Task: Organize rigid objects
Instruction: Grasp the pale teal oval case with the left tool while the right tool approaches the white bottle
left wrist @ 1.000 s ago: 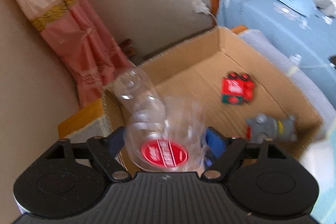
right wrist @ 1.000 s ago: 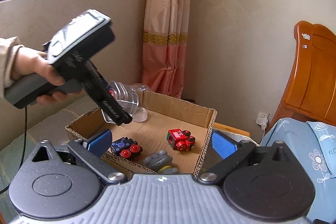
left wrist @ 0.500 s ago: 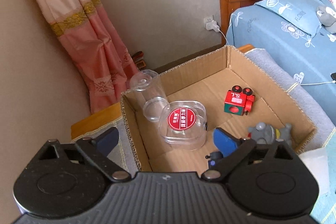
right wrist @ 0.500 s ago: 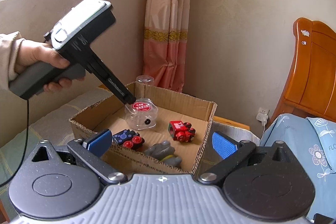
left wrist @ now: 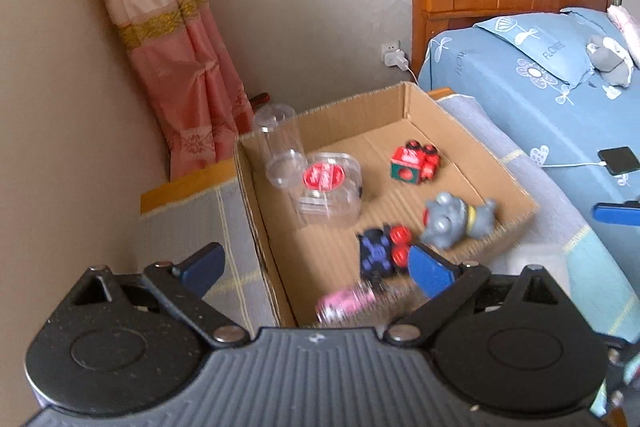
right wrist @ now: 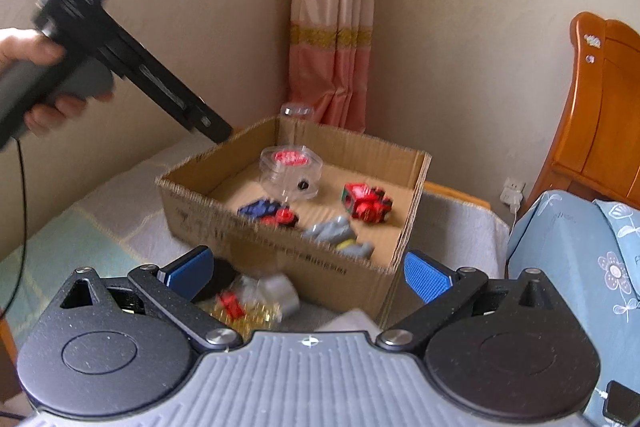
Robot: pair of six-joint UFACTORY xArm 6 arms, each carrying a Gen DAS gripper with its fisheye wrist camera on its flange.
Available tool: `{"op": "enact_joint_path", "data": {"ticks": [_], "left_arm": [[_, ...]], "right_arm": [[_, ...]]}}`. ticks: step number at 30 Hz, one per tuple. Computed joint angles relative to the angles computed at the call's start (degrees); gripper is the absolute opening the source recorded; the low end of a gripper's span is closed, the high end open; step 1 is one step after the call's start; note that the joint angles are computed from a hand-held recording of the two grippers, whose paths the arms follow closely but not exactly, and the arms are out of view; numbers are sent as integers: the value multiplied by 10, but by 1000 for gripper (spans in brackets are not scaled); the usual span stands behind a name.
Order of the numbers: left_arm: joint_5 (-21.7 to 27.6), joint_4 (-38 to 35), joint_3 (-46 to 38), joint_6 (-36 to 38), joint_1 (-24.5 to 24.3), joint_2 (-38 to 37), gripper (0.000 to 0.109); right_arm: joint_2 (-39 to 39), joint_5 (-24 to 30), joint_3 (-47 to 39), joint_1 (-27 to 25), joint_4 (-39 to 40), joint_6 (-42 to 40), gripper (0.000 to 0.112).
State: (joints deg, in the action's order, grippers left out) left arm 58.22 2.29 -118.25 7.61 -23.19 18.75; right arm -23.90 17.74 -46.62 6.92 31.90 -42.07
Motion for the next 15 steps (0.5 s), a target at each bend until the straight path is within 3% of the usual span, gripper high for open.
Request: {"op": "enact_joint_path", "data": {"ticks": [10,15], "left_arm": [[-77,-25,260,-17,-17,-147,101],[-116,-25,355,-22,-29,-182,101]], "right_arm": [[-29,38,68,-25,32,-28,103],[-18,45,73,-46,97,-99,103]]}}
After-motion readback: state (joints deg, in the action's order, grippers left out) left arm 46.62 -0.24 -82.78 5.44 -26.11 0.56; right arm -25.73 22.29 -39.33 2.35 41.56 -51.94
